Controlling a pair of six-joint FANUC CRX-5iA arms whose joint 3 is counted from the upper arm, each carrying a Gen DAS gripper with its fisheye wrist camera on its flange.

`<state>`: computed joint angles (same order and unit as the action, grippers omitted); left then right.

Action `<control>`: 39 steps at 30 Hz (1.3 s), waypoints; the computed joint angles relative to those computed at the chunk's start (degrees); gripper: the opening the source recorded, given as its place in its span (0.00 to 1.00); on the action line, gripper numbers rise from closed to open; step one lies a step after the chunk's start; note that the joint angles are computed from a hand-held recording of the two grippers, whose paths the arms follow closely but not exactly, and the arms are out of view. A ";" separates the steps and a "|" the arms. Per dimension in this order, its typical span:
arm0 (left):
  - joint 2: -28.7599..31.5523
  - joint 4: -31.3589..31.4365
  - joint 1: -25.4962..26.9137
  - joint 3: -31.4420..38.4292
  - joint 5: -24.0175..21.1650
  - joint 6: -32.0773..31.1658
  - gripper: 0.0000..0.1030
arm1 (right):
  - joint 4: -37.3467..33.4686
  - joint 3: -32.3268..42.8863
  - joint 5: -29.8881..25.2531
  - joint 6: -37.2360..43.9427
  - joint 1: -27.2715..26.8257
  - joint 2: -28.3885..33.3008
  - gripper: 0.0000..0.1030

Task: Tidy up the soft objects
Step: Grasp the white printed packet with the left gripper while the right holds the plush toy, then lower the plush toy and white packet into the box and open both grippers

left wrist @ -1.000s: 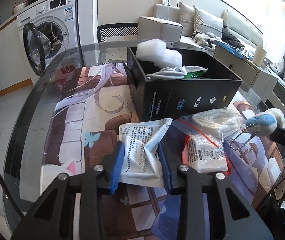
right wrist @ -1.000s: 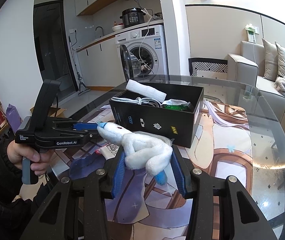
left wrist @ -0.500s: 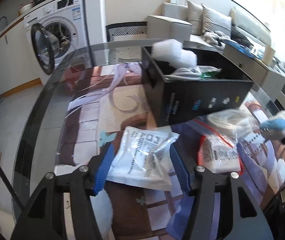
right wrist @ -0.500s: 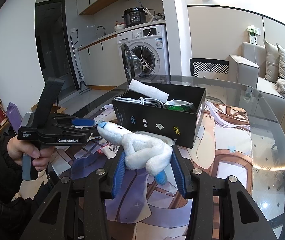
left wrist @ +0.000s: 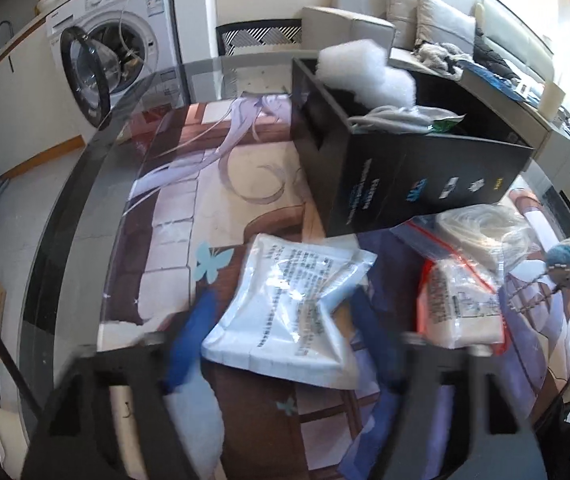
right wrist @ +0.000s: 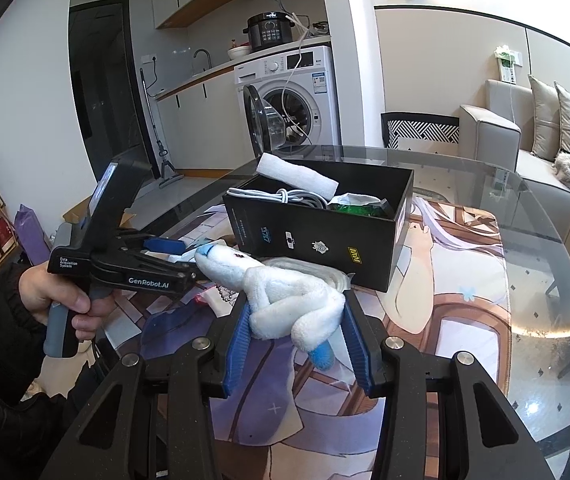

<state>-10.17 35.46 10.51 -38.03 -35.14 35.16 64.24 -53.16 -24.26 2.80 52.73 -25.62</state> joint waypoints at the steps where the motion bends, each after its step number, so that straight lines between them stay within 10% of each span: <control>1: -0.07 0.21 0.03 0.02 -0.39 -0.35 0.46 | 0.07 0.02 0.08 -0.04 -0.06 0.06 0.43; 9: -1.99 8.15 0.58 -3.58 0.17 -7.77 0.31 | 1.11 -0.07 0.19 -0.96 -0.21 0.22 0.43; 39: -5.94 26.17 -1.61 -4.45 -1.74 -20.45 0.31 | 10.15 6.53 -10.06 -13.88 -4.40 7.10 0.43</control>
